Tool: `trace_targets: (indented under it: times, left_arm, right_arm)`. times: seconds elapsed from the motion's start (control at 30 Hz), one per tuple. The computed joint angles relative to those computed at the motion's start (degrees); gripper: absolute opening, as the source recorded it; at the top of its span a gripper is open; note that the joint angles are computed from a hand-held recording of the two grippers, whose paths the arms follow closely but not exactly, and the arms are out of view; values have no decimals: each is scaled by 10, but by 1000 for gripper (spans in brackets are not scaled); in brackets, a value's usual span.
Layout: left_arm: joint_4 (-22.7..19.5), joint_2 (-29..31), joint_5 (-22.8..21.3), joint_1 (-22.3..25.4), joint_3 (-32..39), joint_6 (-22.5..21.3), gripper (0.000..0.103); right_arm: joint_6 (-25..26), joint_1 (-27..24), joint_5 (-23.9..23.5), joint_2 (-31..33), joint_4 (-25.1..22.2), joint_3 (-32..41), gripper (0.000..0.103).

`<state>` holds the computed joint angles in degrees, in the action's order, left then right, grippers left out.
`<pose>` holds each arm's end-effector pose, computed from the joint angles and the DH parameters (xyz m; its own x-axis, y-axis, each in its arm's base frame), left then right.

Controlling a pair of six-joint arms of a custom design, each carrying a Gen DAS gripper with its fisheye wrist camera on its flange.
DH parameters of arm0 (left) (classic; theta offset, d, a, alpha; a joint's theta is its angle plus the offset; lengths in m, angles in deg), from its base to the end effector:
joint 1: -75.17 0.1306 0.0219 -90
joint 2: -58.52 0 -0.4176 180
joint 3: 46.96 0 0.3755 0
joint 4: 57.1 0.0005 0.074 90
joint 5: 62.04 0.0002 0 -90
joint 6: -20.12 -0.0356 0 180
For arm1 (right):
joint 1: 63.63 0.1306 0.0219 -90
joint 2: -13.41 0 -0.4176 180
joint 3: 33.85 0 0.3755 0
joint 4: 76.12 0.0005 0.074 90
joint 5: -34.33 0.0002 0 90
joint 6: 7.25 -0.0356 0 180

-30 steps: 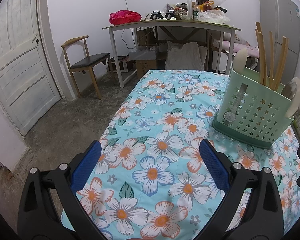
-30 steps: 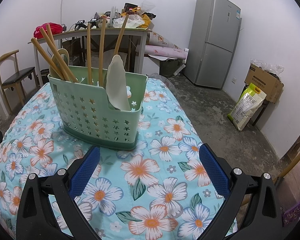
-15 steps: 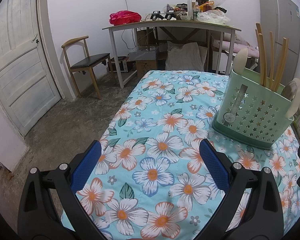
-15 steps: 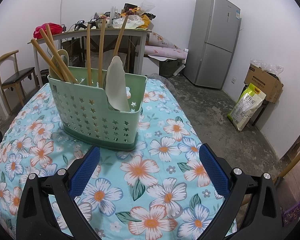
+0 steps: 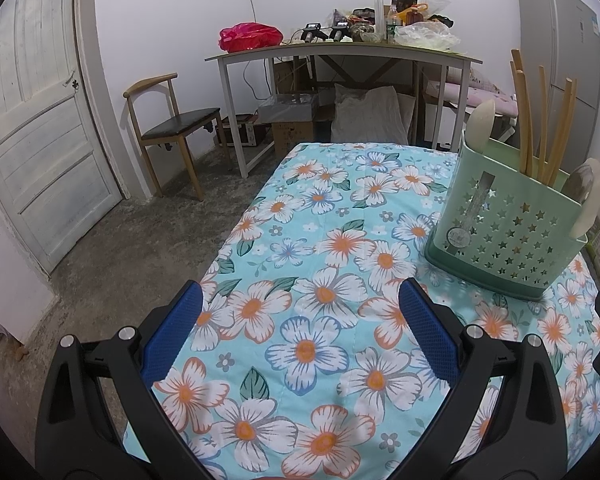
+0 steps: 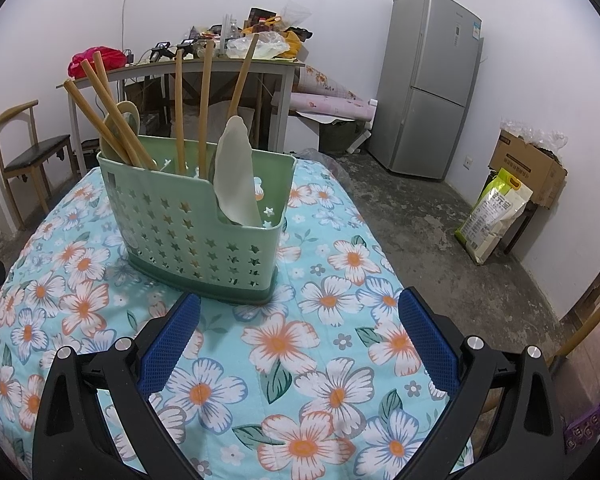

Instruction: Organize utensils

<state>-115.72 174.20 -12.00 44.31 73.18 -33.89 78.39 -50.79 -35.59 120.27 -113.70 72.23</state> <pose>0.5577 -0.3072 0.4539 -0.6044 -0.1636 -0.7797 -0.3520 0.9328 0.0772 0.5904 0.1215 0.4583 -0.5992 -0.0634 -0.7981 0.0996 0.9832 -0.1528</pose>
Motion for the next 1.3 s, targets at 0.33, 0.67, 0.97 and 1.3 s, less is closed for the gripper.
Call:
trace_targets:
  times: [0.33, 0.67, 0.97, 1.3]
  left_arm:
    - [-1, -1, 0, 0, -1, 1, 95]
    - [0, -2, 2, 0, -3, 1, 95]
    - [0, -2, 2, 0, -2, 0, 95]
    - [-2, -1, 4, 1, 0, 0, 95]
  right_arm:
    - [2, -1, -1, 0, -1, 2, 96]
    - [3, -1, -1, 0, -2, 2, 97]
    - [4, -3, -1, -1, 0, 0, 97]
    - [2, 1, 1, 1, -4, 4, 97]
